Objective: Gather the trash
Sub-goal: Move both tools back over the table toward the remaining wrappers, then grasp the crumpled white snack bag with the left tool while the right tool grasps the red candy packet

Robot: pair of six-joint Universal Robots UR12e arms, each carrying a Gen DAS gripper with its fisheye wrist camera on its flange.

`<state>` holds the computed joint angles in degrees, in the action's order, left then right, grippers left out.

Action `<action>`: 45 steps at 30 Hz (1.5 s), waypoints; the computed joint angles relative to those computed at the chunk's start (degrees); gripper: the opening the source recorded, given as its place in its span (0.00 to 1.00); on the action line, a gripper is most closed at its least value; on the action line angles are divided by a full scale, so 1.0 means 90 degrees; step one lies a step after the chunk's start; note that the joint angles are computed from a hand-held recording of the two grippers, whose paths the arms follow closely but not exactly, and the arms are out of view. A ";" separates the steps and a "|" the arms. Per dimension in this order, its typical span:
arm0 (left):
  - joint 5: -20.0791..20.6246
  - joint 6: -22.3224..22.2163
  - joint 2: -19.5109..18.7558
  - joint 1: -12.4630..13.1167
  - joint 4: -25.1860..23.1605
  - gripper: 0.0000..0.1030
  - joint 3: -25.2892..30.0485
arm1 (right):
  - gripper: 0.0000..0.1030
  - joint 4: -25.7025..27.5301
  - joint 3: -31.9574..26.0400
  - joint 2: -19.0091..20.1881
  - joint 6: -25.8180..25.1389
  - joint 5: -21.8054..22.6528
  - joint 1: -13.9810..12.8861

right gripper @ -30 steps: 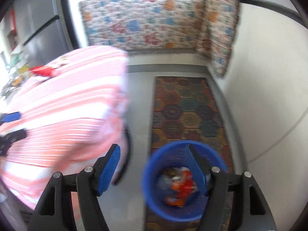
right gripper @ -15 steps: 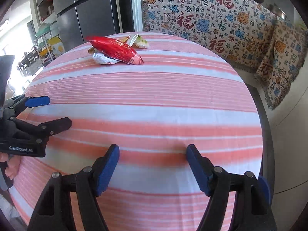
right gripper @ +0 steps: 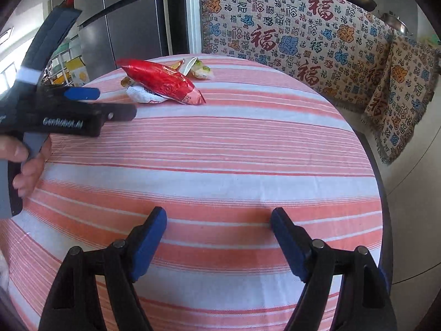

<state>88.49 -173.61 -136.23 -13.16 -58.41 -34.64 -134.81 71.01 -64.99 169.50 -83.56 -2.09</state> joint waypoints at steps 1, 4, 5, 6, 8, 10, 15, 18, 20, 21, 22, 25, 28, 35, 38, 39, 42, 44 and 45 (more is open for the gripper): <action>-0.0127 0.0023 -0.0072 0.0017 -0.0035 0.82 0.0123 | 0.78 0.0005 -0.0007 0.0005 -0.0012 -0.0007 -0.0003; -0.0326 0.0046 -0.0188 0.0052 -0.0386 0.40 0.0375 | 0.78 0.0015 -0.0023 0.0015 -0.0010 0.0000 -0.0004; -0.0440 0.0015 -0.0102 0.0076 -0.0241 0.28 0.0208 | 0.78 0.0017 -0.0023 0.0013 -0.0012 -0.0005 -0.0002; -0.0538 -0.0055 -0.0029 0.0101 -0.0285 0.25 0.0109 | 0.78 0.0019 -0.0025 0.0014 -0.0016 -0.0005 -0.0004; -0.0693 -0.0249 0.0200 0.0145 -0.0305 0.19 -0.0211 | 0.78 0.0022 -0.0024 0.0012 -0.0013 -0.0004 -0.0003; -0.0775 -0.0334 0.0537 0.0179 -0.0226 0.18 -0.0694 | 0.78 0.0024 -0.0025 0.0013 -0.0016 -0.0004 -0.0004; -0.0772 -0.0402 0.1392 0.0253 -0.0272 0.18 -0.1875 | 0.78 0.0033 -0.0028 0.0011 -0.0018 -0.0005 -0.0003; -0.0452 -0.0491 0.1690 0.0276 -0.0078 0.25 -0.2426 | 0.78 0.0039 -0.0030 0.0011 -0.0021 -0.0006 -0.0003; -0.0430 -0.0709 0.1813 0.0318 0.0204 0.53 -0.2725 | 0.78 0.0041 -0.0030 0.0009 -0.0024 -0.0014 -0.0001; -0.0463 -0.0869 0.1841 0.0341 0.0298 0.63 -0.2815 | 0.78 0.0045 -0.0045 0.0020 -0.0023 -0.0019 0.0003; -0.0499 -0.1027 0.1854 0.0353 0.0393 0.77 -0.2875 | 0.78 0.0049 -0.0044 0.0019 -0.0026 -0.0014 0.0000; -0.0760 -0.1216 0.1838 0.0368 0.0727 0.87 -0.2946 | 0.78 0.0041 -0.0049 0.0028 -0.0009 -0.0048 0.0017; -0.0609 -0.1221 0.1678 0.0299 0.0719 0.88 -0.2748 | 0.78 0.0035 -0.0050 0.0027 -0.0003 -0.0087 0.0029; -0.0436 -0.1277 0.1569 0.0348 0.0690 0.74 -0.2689 | 0.78 0.0248 -0.0162 0.0058 0.0112 -0.0069 0.0017; -0.0259 -0.1258 0.1663 0.0348 0.0778 0.75 -0.2834 | 0.78 0.1055 -0.0808 0.0309 0.1028 0.0151 0.0027; -0.0198 -0.1255 0.1688 0.0352 0.0800 0.75 -0.2878 | 0.78 0.1260 -0.1100 0.0443 0.1400 0.0340 0.0036; -0.0211 -0.1366 0.1767 0.0393 0.0868 0.76 -0.3015 | 0.78 0.1561 -0.2118 0.0978 0.2248 0.0342 0.0213; -0.0280 -0.1455 0.1803 0.0430 0.0900 0.76 -0.3087 | 0.78 0.1821 -0.2933 0.1442 0.2571 0.0135 0.0385; -0.0296 -0.1478 0.1817 0.0443 0.0927 0.76 -0.3116 | 0.78 0.1977 -0.3333 0.1675 0.2771 0.0025 0.0466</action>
